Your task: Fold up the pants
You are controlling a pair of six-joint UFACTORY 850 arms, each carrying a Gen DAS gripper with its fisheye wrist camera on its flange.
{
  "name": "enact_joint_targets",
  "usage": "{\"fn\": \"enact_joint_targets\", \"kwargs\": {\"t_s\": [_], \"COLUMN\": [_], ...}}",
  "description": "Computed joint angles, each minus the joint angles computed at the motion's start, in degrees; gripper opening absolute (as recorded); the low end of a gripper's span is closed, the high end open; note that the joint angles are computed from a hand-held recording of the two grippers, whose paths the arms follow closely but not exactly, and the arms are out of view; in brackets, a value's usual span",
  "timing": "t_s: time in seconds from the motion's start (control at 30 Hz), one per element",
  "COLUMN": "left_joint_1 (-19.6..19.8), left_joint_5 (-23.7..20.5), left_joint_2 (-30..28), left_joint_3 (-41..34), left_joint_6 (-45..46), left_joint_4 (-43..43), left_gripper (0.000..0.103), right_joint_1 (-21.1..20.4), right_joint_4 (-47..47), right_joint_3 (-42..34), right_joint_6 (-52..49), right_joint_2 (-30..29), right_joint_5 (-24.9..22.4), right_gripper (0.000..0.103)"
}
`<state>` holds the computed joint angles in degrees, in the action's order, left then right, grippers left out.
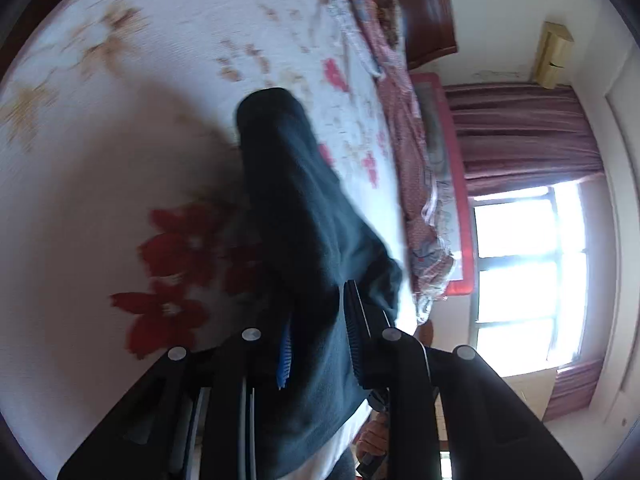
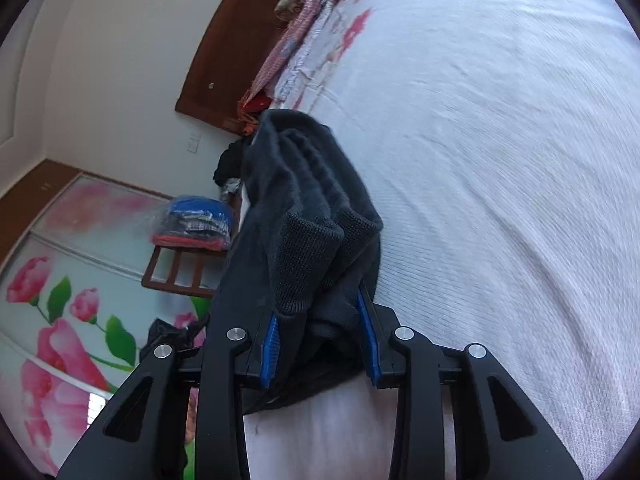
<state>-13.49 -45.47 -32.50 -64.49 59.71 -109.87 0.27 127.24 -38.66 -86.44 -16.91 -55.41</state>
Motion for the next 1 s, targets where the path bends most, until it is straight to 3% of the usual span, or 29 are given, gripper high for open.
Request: {"fn": "enact_joint_targets", "kwargs": {"t_s": [0.03,0.1,0.17,0.23,0.27,0.3,0.33,0.47,0.57,0.67,0.73,0.8,0.83,0.9,0.93,1.0], "left_joint_1": [0.73,1.30,1.28,1.49,1.47,1.40,1.33,0.16,-2.86,-6.74,-9.31,-11.56,-12.52,-13.44,-12.99,-11.24], "left_joint_5": [-2.50,-7.89,-10.55,-12.85,-14.08,-13.86,-11.56,-1.53,0.94,-1.37,-0.89,0.70,2.35,3.66,2.80,-2.05], "left_joint_2": [-0.63,-1.35,-1.27,-1.11,-0.42,1.06,3.29,11.52,15.15,12.37,9.35,6.59,5.92,7.84,8.27,7.41], "left_joint_3": [1.89,6.24,8.22,8.74,9.33,10.43,11.82,14.89,14.44,9.21,6.23,4.24,4.35,8.51,10.10,12.20], "left_joint_6": [1.40,6.17,9.88,10.01,10.58,12.18,14.11,19.17,24.98,24.92,21.72,15.90,15.19,19.67,21.20,19.06], "left_joint_4": [-2.84,-10.97,-15.53,-16.74,-18.61,-20.74,-22.27,-22.22,-21.61,-14.70,-9.50,-2.97,-1.33,-2.62,-4.16,-6.24], "left_gripper": [0.021,0.037,0.037,0.052,0.076,0.092,0.097,0.098,0.101,0.101,0.101,0.099,0.099,0.091,0.088,0.085], "right_joint_1": [-0.44,-0.40,-0.64,-1.97,-2.58,-3.53,-4.18,-4.57,-2.95,0.75,2.13,2.06,2.00,1.74,1.19,0.16], "right_joint_4": [0.26,-4.07,-8.18,-9.39,-8.78,-8.72,-8.33,-4.73,-3.97,-5.68,-3.47,-1.68,-1.55,-4.46,-4.85,-4.21], "right_joint_3": [0.52,-0.83,-2.38,-2.69,-2.12,-1.49,-0.61,2.52,1.05,-4.55,-7.82,-11.12,-12.73,-15.77,-16.10,-15.69], "right_joint_6": [0.26,2.26,5.71,9.56,10.45,11.02,11.11,7.18,6.32,7.13,6.16,6.65,7.87,9.98,10.24,10.94], "right_joint_2": [-0.01,1.13,1.61,1.45,2.09,2.65,3.89,11.91,12.90,9.22,5.41,0.49,-1.53,-4.35,-5.69,-6.86], "right_joint_5": [-1.81,1.77,3.52,1.34,1.04,-0.36,-0.33,5.97,1.81,1.83,0.99,-2.72,-1.77,3.42,3.46,-0.76], "right_gripper": [0.032,0.037,0.057,0.067,0.068,0.068,0.068,0.068,0.068,0.068,0.068,0.068,0.068,0.068,0.068,0.068]}}
